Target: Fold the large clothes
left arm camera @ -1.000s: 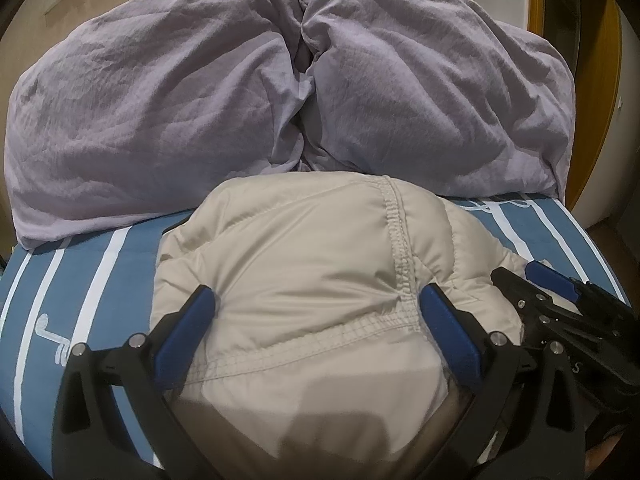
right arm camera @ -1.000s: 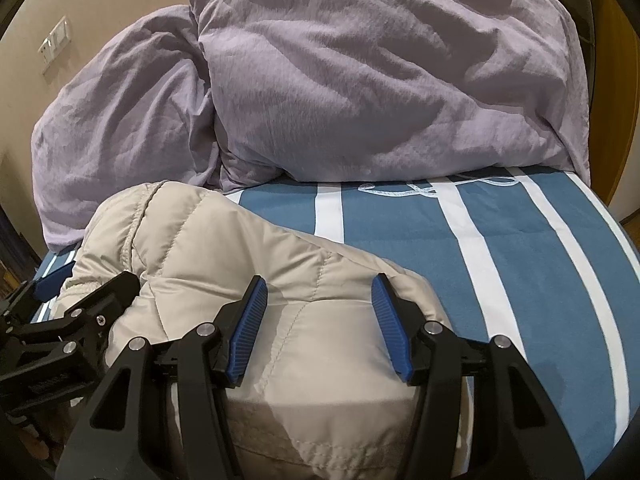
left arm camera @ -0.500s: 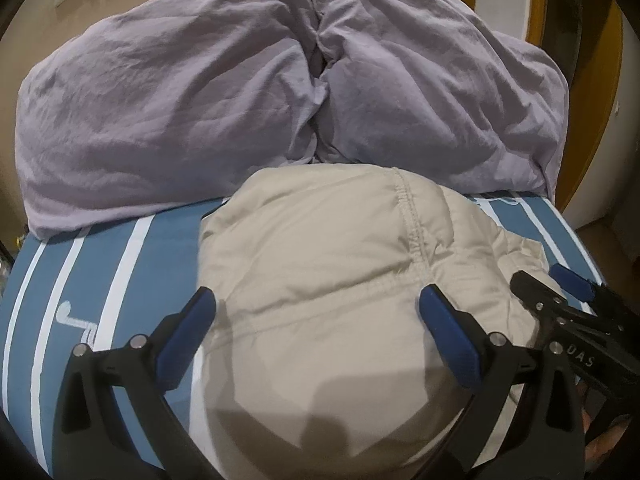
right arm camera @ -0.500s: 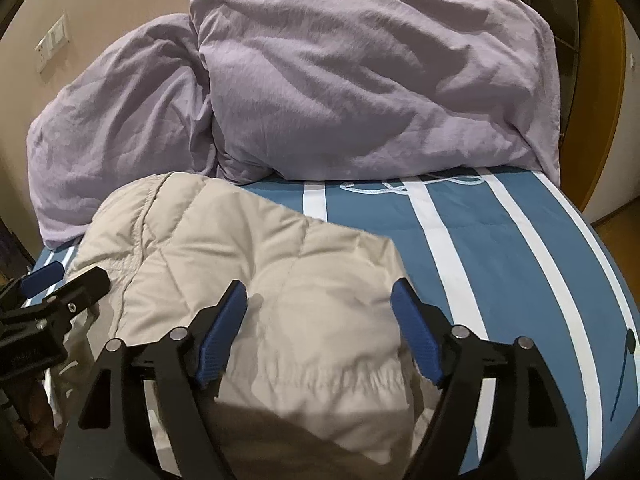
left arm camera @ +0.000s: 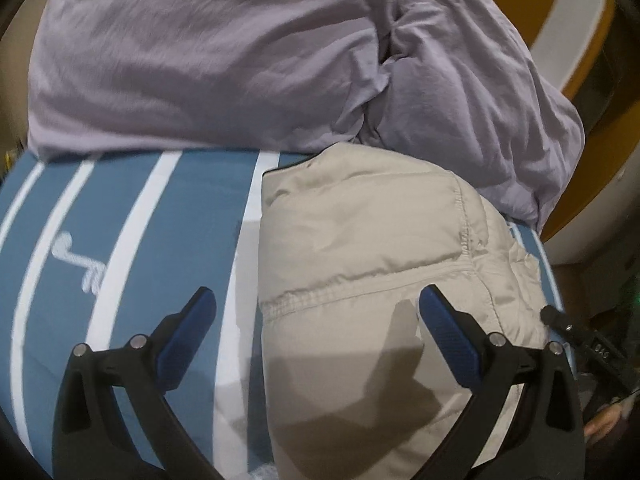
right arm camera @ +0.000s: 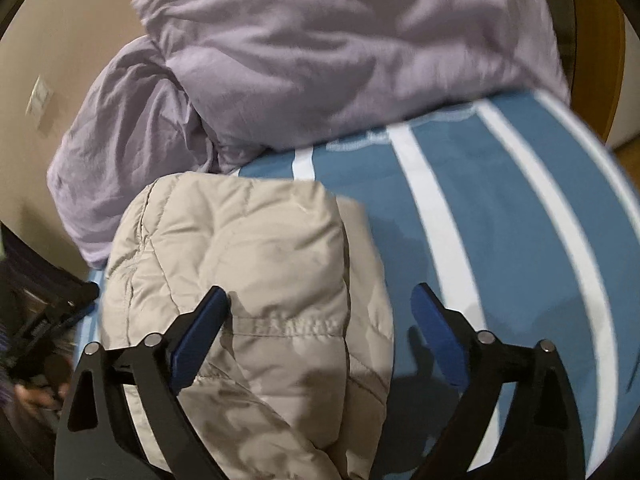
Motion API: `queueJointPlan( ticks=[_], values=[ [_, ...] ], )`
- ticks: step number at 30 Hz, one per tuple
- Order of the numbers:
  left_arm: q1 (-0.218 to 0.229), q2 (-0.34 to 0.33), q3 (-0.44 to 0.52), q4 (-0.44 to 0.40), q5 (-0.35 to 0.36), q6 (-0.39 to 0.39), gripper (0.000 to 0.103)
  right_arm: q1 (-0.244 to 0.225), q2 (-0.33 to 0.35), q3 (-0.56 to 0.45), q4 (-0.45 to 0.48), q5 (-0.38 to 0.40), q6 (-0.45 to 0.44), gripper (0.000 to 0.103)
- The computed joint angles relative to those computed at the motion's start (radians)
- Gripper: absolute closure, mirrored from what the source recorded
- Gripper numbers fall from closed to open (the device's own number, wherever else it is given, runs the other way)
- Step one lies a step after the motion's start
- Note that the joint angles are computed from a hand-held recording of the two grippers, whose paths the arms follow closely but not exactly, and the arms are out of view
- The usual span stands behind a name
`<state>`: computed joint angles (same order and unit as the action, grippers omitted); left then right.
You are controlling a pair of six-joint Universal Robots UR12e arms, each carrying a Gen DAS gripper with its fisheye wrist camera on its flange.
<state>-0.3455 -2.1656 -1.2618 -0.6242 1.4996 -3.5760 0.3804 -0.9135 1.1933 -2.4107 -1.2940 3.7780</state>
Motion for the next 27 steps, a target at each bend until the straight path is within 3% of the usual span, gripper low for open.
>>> queueJointPlan(
  ticks=[8, 16, 22, 27],
  values=[
    [0.018, -0.015, 0.01, -0.044, -0.116, -0.026, 0.002, -0.092, 0.054, 0.024, -0.045, 0.338, 0.093, 0.001],
    [0.046, -0.029, -0.009, -0.007, -0.249, -0.113, 0.002, -0.124, 0.101, 0.002, -0.019, 0.519, 0.095, 0.001],
    [0.07, -0.048, -0.038, 0.077, -0.385, -0.233, 0.002, -0.126, 0.135, -0.039, 0.034, 0.602, 0.065, 0.001],
    [0.08, -0.059, -0.065, 0.156, -0.458, -0.339, 0.002, -0.128, 0.152, -0.046, 0.008, 0.646, 0.075, 0.001]
  ],
)
